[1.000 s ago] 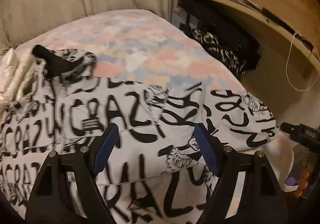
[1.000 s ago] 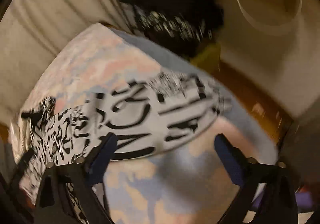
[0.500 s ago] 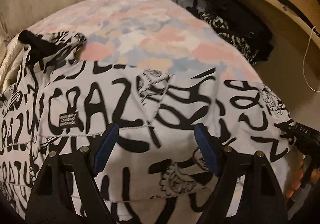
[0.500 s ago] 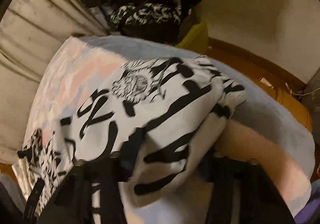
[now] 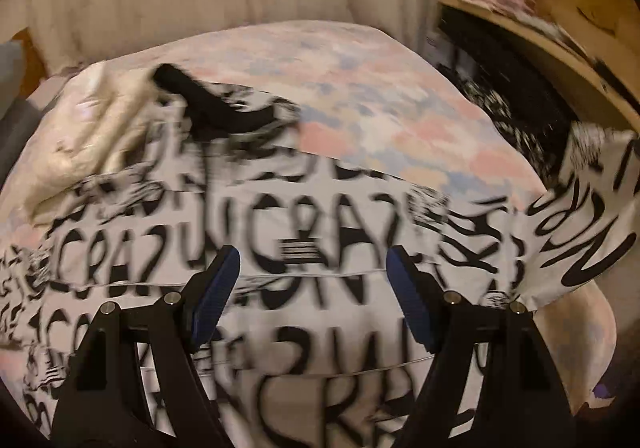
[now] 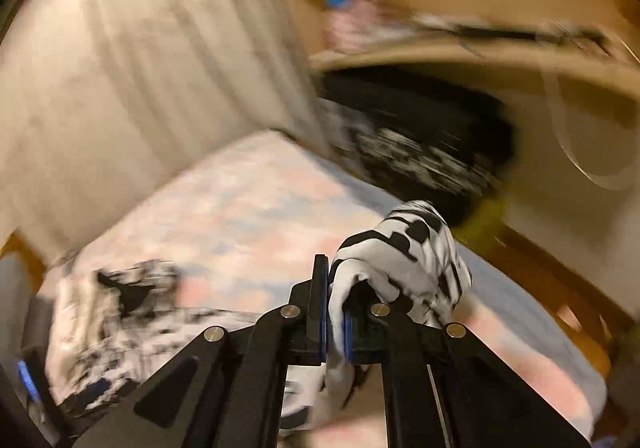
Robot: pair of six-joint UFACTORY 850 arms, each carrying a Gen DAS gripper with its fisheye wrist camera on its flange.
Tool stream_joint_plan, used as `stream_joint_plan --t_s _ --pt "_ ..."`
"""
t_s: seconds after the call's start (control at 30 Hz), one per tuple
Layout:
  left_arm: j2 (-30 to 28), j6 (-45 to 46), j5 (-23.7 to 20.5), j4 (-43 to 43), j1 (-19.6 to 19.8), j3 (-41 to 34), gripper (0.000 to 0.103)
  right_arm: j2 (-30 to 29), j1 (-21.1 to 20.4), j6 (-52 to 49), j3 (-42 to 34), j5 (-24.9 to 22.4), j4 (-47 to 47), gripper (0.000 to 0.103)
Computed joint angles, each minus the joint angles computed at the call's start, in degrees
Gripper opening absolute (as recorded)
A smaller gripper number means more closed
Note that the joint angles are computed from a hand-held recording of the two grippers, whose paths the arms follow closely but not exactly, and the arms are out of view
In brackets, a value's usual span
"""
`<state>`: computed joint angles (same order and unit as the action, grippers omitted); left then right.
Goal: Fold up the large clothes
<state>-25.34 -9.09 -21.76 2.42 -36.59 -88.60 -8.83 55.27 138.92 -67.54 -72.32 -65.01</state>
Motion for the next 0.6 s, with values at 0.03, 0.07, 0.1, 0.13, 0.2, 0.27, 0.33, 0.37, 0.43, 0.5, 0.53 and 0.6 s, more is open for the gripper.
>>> stream_joint_plan --t_s 0.03,0.07,0.1,0.13,0.2,0.27,0.33,0.37,0.43,0.5,0.53,0.6 --pt "0.83 0.38 0.23 -0.79 1.09 0.82 0.074 -2.32 -0.25 -2.57 -3.52 1.74 -2.27 0.006" --pt "1.95 1.37 0.58 -2.25 2.66 2.02 0.074 -4.85 -0.60 -5.31 -7.10 3.66 -3.90 0.006" --pt "2.63 2.55 0.74 -4.09 3.99 2.72 0.074 -7.34 -1.10 -8.02 -10.46 5.73 -4.95 0.006" --pt "3.33 4.69 1.07 -7.09 5.43 3.64 0.074 -10.29 -1.47 -11.04 -14.29 8.11 -5.73 0.006" --pt "4.94 7.49 1.80 -11.02 7.99 6.09 0.074 -16.14 -2.21 -16.76 -21.62 13.29 -5.69 0.006" --pt "5.81 10.23 2.12 -14.27 10.41 7.87 0.074 -22.00 -2.96 -21.95 -28.62 18.04 -3.69 0.006" --pt "5.91 13.42 1.58 -17.42 12.88 9.25 0.074 -28.15 -3.63 -28.74 -35.70 22.62 1.08 0.006" --pt "5.87 15.22 1.37 -19.02 13.62 9.88 0.074 -31.10 -4.04 -32.85 -38.78 25.43 4.73 0.007" --pt "5.25 19.59 -0.28 -22.88 15.45 10.64 0.074 -36.24 -4.54 -41.26 -44.20 28.33 12.66 0.023" --pt "4.96 24.61 -1.25 -27.24 16.52 11.75 0.074 -41.65 -3.77 -47.82 -50.67 25.19 18.44 0.048" --pt "4.70 27.87 -2.07 -30.15 17.11 12.09 0.074 -43.16 -3.39 -49.62 -52.16 24.12 19.78 0.055" --pt "4.34 31.51 -2.87 -33.53 17.56 12.64 0.074 -43.17 -3.09 -50.40 -50.86 26.01 21.86 0.057"
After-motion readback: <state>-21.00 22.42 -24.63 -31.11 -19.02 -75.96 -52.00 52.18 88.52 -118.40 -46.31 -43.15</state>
